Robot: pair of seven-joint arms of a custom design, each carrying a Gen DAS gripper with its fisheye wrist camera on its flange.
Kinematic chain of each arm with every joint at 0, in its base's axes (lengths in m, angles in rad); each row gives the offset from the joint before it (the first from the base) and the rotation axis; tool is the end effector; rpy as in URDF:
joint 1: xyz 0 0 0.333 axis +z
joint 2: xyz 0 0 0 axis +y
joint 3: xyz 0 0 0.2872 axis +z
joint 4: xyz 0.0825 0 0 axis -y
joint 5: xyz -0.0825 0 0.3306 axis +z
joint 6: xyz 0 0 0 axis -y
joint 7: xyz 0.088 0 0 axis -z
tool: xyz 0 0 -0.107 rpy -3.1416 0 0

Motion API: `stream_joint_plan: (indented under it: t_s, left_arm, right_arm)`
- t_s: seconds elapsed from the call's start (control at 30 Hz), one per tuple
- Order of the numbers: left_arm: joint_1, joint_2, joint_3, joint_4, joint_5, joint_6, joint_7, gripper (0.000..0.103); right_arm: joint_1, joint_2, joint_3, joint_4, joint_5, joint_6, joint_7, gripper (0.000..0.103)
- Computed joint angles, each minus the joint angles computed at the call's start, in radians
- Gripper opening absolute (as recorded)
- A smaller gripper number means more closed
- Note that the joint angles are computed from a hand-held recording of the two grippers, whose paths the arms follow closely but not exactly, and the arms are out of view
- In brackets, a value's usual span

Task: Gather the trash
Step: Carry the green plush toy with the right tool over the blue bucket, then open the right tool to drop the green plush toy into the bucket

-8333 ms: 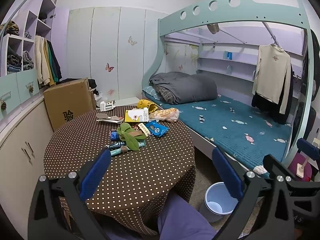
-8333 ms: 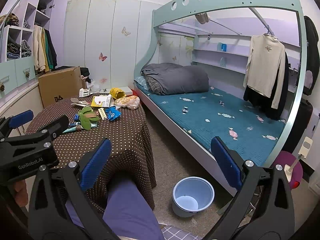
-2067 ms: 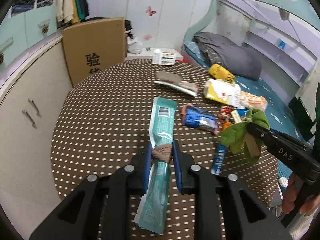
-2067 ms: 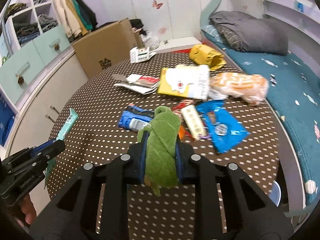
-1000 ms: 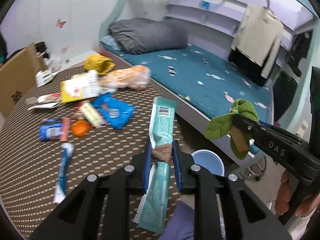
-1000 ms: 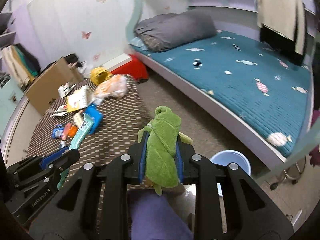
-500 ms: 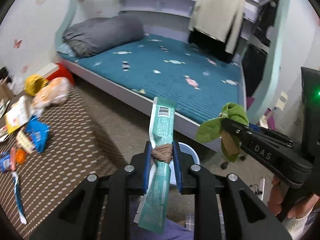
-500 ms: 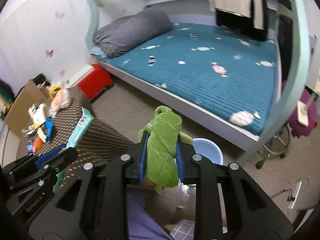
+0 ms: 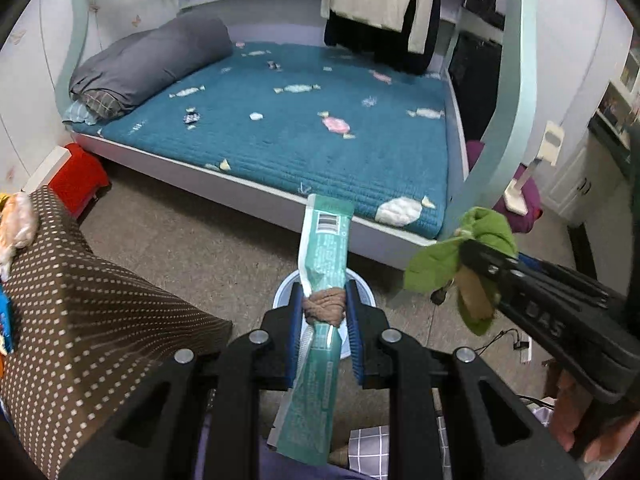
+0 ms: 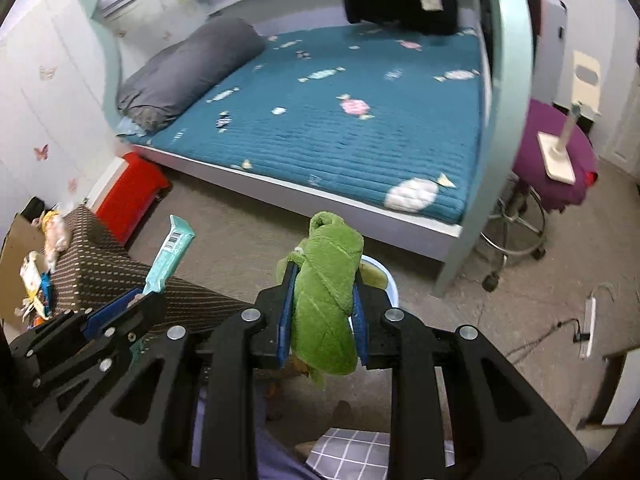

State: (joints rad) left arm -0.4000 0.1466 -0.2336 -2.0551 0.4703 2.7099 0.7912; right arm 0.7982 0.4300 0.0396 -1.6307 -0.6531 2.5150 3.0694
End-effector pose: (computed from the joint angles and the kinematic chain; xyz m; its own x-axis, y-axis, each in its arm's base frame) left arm 0.4490 -0.3441 0.4256 -0.2347 -0.9703 0.0586 -0.8261 0.1674 -0.5381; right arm 0.4341 0.4844 0.4181 -0.1326 -0.9560 -0.2616 -0.7984 0.2594 -0.5434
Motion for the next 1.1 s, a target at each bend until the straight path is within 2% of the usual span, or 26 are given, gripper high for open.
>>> stream_joint_plan:
  t_s: [0.13,0.23,0.3,0.33,0.43,0.6,0.73,0.83,0.87,0.9,0.93,0.97,1.0,1.03,1.1]
  left_arm:
    - [-0.013,0.088,-0.001,0.083,-0.026,-0.04,0.037,0.02]
    - [-0.037,0.151,0.02,0.142,-0.01,-0.05,0.043,0.023]
    - [-0.059,0.193,0.039,0.189,0.008,-0.081,0.03,0.04]
    - [-0.061,0.206,0.042,0.201,0.004,-0.086,0.031,0.052]
    - [-0.049,0.223,0.042,0.205,-0.032,-0.089,0.062,0.053]
    - [-0.036,0.195,0.065,0.156,-0.039,-0.085,0.047,0.053]
    - [-0.012,0.165,0.076,0.113,-0.035,-0.088,0.027,0.053]
    - [0.007,0.135,0.083,0.077,-0.022,-0.088,0.001,0.053]
    - [0.014,0.126,0.085,0.067,-0.017,-0.088,-0.009,0.053]
    - [0.02,0.12,0.084,0.06,-0.015,-0.088,-0.014,0.053]
    - [0.027,0.116,0.082,0.055,-0.014,-0.088,-0.017,0.053]
    - [0.033,0.112,0.081,0.05,-0.013,-0.089,-0.019,0.053]
    - [0.037,0.108,0.08,0.046,-0.011,-0.089,-0.023,0.053]
    - [0.041,0.105,0.078,0.041,-0.008,-0.088,-0.025,0.053]
    - [0.047,0.098,0.074,0.032,-0.003,-0.087,-0.027,0.053]
  right_arm:
    - [-0.009,0.006,0.001,-0.014,0.026,-0.026,0.012,0.026]
    - [-0.016,0.011,0.003,-0.022,0.044,-0.031,0.019,0.026]
    - [-0.017,0.016,0.003,-0.019,0.053,-0.043,0.02,0.026]
    - [-0.016,0.019,0.003,-0.014,0.056,-0.051,0.02,0.026]
    - [-0.015,0.036,0.006,0.006,0.068,-0.068,0.006,0.026]
    - [-0.015,0.111,0.014,0.111,0.114,-0.095,-0.076,0.026]
    - [-0.007,0.213,0.014,0.262,0.174,-0.129,-0.189,0.026]
    - [0.003,0.326,0.007,0.447,0.231,-0.198,-0.296,0.027]
    - [0.01,0.353,0.0,0.495,0.246,-0.218,-0.32,0.039]
    - [0.019,0.385,-0.012,0.55,0.256,-0.244,-0.341,0.074]
    - [0.032,0.411,-0.03,0.598,0.258,-0.27,-0.347,0.088]
    - [0.053,0.439,-0.059,0.65,0.249,-0.314,-0.335,0.094]
    - [0.063,0.461,-0.071,0.694,0.252,-0.357,-0.341,0.094]
    - [0.065,0.467,-0.073,0.703,0.258,-0.367,-0.349,0.094]
    - [0.055,0.441,-0.061,0.646,0.281,-0.33,-0.356,0.094]
